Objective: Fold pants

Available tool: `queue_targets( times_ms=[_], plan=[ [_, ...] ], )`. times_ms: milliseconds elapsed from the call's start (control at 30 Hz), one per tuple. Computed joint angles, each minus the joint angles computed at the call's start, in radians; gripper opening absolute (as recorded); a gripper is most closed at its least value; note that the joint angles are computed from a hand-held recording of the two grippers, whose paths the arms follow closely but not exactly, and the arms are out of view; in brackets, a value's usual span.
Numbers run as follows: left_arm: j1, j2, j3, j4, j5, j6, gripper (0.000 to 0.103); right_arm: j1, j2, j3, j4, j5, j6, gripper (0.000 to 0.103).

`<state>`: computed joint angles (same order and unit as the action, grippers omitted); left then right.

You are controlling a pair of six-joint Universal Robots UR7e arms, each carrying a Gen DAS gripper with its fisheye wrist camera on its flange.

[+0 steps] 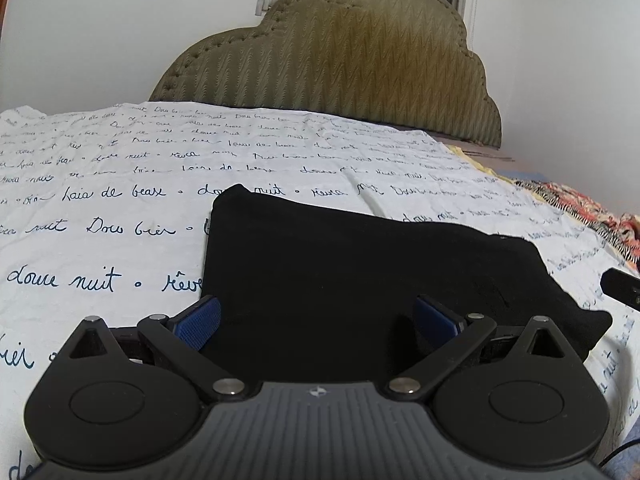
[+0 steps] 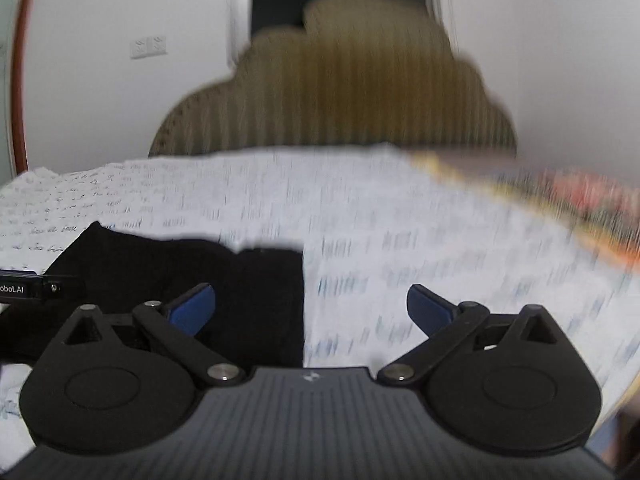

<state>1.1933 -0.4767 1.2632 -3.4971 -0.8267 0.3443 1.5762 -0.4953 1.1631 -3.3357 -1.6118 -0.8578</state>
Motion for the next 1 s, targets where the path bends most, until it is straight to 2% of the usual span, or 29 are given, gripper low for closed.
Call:
queue_targets(
  times_ms=[67,133,167,233,267,300,367,433,500,633,767,933,967,1000],
  plan=[
    [0.000,-0.003,0.004,-0.003,-0.004,-0.005,0.103,0.004,0.006,0.017,-0.039,0.057,-0.097,0.102],
    [0.000,-0.004,0.008,-0.008,-0.005,-0.008,0.103,0.004,-0.004,0.034,0.016,0.105,-0.157,0.090],
    [0.000,-0.005,0.009,-0.009,-0.005,-0.010,0.103,0.008,-0.002,0.034,0.048,0.100,-0.171,0.081],
    [0.000,-0.007,0.009,0.000,-0.005,-0.012,0.103,0.019,0.008,0.028,0.087,0.035,-0.168,0.061],
    [0.000,-0.006,0.009,0.001,-0.003,-0.011,0.103,0.022,0.020,0.008,0.102,-0.006,-0.149,0.046],
    [-0.001,-0.004,0.007,0.000,0.000,-0.008,0.103,0.021,0.023,-0.001,0.110,-0.027,-0.116,0.043],
    [-0.002,-0.001,0.003,0.005,0.006,-0.005,0.103,0.011,0.019,-0.020,0.139,-0.033,-0.012,0.046],
    [-0.003,0.002,-0.002,0.007,0.012,0.000,0.103,-0.003,-0.007,-0.028,0.229,-0.013,0.071,0.047],
    [-0.003,0.003,-0.003,0.007,0.013,0.000,0.103,-0.009,-0.021,-0.022,0.264,-0.002,0.088,0.047],
    [-0.002,0.004,-0.006,0.010,0.016,-0.002,0.103,-0.011,-0.046,0.026,0.244,0.004,0.049,0.045],
    [-0.002,0.008,-0.011,0.013,0.022,0.003,0.103,-0.008,-0.064,0.063,0.204,0.015,-0.036,0.039],
    [-0.004,0.012,-0.017,0.014,0.031,0.011,0.103,-0.003,-0.060,0.053,0.214,-0.003,-0.097,0.037],
    [-0.004,0.013,-0.019,0.017,0.032,0.011,0.103,0.000,-0.057,0.051,0.207,-0.016,-0.113,0.029],
    [-0.004,0.014,-0.021,0.021,0.034,0.011,0.103,0.005,-0.049,0.046,0.192,-0.043,-0.128,0.026]
  ],
)
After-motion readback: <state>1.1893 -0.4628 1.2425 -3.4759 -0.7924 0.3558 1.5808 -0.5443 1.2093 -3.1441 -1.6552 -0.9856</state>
